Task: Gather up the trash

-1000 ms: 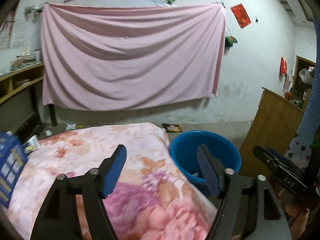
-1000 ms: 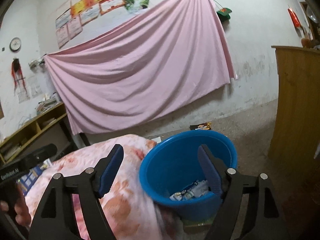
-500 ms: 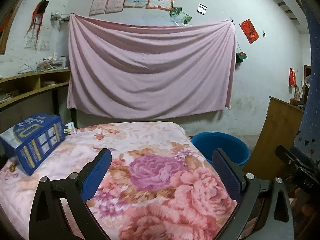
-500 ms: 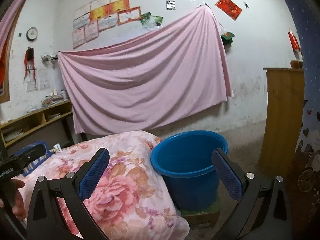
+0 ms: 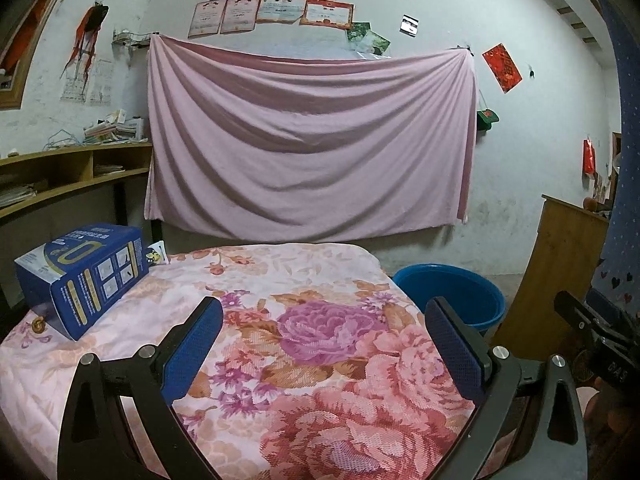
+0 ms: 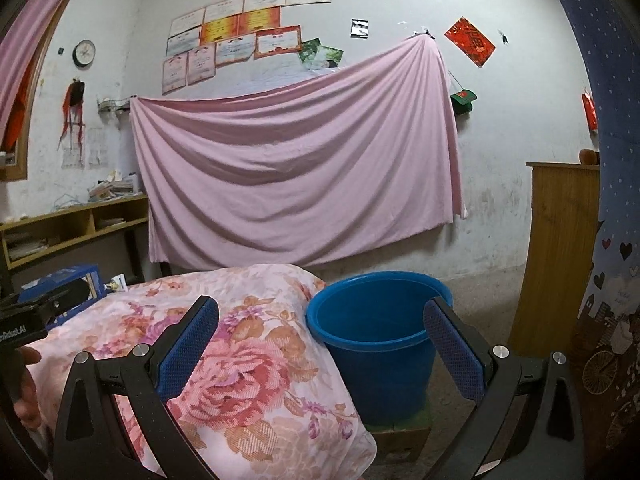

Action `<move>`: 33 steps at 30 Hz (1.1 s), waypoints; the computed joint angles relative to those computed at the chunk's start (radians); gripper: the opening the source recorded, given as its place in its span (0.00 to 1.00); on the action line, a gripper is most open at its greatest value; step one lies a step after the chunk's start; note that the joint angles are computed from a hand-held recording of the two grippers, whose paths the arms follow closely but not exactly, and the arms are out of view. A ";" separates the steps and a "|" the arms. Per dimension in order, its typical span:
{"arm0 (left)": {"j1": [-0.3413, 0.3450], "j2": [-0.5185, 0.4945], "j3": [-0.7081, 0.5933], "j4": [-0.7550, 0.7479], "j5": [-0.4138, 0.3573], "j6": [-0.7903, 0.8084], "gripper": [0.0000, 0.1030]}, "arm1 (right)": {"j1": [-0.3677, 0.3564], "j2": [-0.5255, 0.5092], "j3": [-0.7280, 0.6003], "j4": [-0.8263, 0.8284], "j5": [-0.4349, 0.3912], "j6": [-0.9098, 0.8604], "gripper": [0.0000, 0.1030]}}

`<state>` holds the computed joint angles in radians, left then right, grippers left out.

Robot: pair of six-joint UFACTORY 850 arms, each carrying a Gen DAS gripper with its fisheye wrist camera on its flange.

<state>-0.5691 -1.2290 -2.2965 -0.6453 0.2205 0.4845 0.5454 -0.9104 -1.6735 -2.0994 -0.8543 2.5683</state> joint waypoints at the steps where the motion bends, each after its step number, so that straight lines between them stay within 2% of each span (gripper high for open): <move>1: 0.001 -0.003 -0.005 -0.005 -0.001 0.006 0.96 | 0.000 -0.001 -0.001 0.002 0.001 -0.001 1.00; 33: 0.005 -0.013 -0.006 0.010 0.018 0.001 0.96 | 0.005 -0.004 0.002 0.001 0.001 0.008 1.00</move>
